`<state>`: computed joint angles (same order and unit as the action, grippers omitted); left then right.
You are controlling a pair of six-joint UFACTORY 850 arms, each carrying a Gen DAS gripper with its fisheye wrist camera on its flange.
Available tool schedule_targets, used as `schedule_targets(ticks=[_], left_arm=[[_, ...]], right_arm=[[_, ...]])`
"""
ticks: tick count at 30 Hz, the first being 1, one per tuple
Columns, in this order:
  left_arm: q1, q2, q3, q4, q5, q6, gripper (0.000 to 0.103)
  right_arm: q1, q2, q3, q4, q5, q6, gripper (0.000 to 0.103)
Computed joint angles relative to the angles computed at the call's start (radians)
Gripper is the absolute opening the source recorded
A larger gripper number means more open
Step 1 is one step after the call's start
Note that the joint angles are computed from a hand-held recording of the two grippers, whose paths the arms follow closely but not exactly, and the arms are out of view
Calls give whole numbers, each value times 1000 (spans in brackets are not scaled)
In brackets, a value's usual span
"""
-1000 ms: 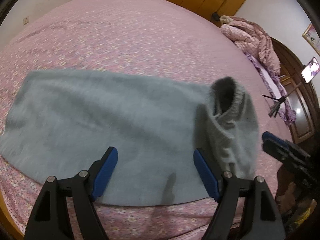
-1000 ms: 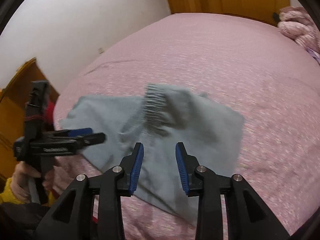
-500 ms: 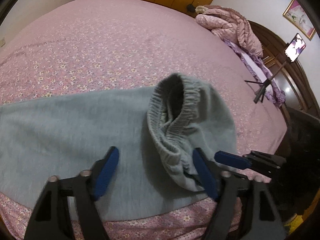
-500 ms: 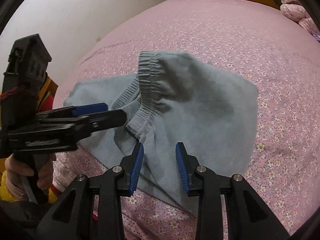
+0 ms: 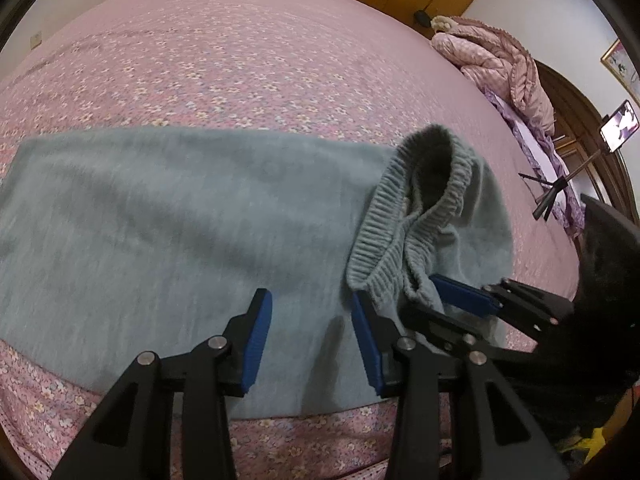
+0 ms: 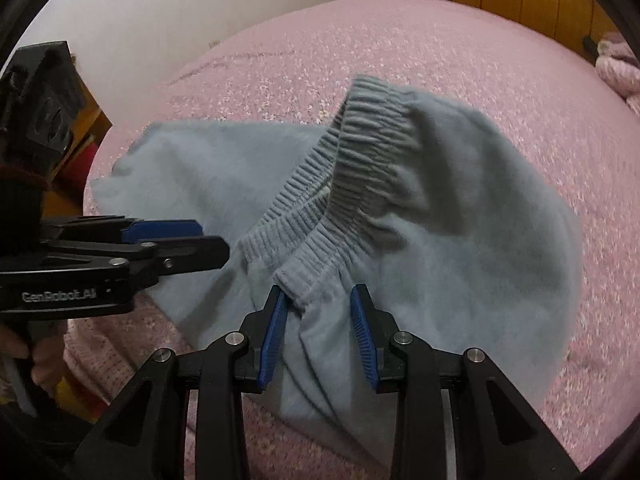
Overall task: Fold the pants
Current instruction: 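Carry the waistband over the pants with the right gripper and release, then grasp the folded waistband with the left gripper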
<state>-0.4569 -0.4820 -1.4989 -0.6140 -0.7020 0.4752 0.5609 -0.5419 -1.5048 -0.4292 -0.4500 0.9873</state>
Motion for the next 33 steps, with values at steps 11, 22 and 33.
schedule_targets(ticks=[11, 22, 33], left_arm=[[43, 21, 30, -61, 9, 31, 49], [9, -14, -47, -143, -27, 124, 64], [-63, -71, -111, -58, -44, 103, 71]], right_arm=[[20, 26, -9, -64, 70, 27, 10], [7, 98, 103, -22, 89, 126, 31], [5, 266, 320, -319, 10, 570, 32]])
